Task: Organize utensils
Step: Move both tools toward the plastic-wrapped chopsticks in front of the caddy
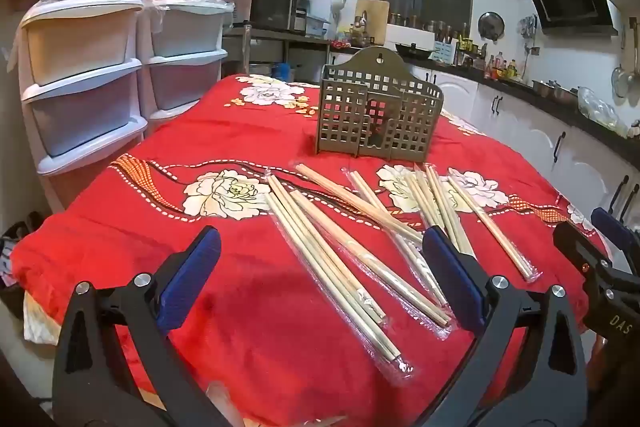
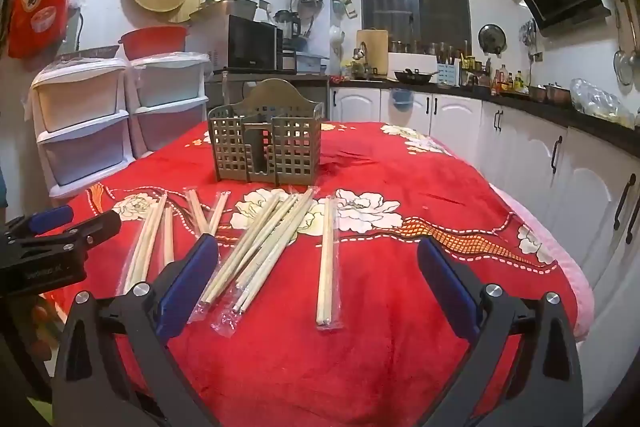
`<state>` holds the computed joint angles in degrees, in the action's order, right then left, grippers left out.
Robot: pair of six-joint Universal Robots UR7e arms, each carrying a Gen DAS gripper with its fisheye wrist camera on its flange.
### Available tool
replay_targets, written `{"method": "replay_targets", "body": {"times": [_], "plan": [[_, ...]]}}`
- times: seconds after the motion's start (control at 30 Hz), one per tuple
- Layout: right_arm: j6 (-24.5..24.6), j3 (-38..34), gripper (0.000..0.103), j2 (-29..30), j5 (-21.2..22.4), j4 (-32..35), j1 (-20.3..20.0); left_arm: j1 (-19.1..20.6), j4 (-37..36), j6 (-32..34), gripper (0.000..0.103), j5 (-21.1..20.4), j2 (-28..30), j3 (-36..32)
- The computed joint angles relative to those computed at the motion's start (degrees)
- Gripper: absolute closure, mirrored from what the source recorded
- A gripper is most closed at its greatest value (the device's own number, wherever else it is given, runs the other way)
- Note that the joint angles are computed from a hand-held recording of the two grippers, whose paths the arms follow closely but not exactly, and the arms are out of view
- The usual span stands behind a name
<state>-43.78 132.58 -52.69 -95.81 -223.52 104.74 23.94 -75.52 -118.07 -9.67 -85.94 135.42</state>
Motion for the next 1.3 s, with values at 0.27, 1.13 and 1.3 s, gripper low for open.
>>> {"method": "replay_targets", "body": {"times": [0.27,1.13,1.3], "plan": [[0.5,-0.2,0.006,-0.3,-0.1,1.2,-0.1,0.0,-0.2,0.0,0.010,-0.3,-1.0,0.4],[0.7,-0.1,0.006,-0.7,-0.2,1.6,-0.3,0.4,-0.3,0.2,0.010,-0.1,-0.9,0.4],[0.8,-0.1,0.006,-0.7,-0.2,1.6,-0.3,0.3,-0.5,0.3,0.010,-0.1,-0.9,0.4]]}}
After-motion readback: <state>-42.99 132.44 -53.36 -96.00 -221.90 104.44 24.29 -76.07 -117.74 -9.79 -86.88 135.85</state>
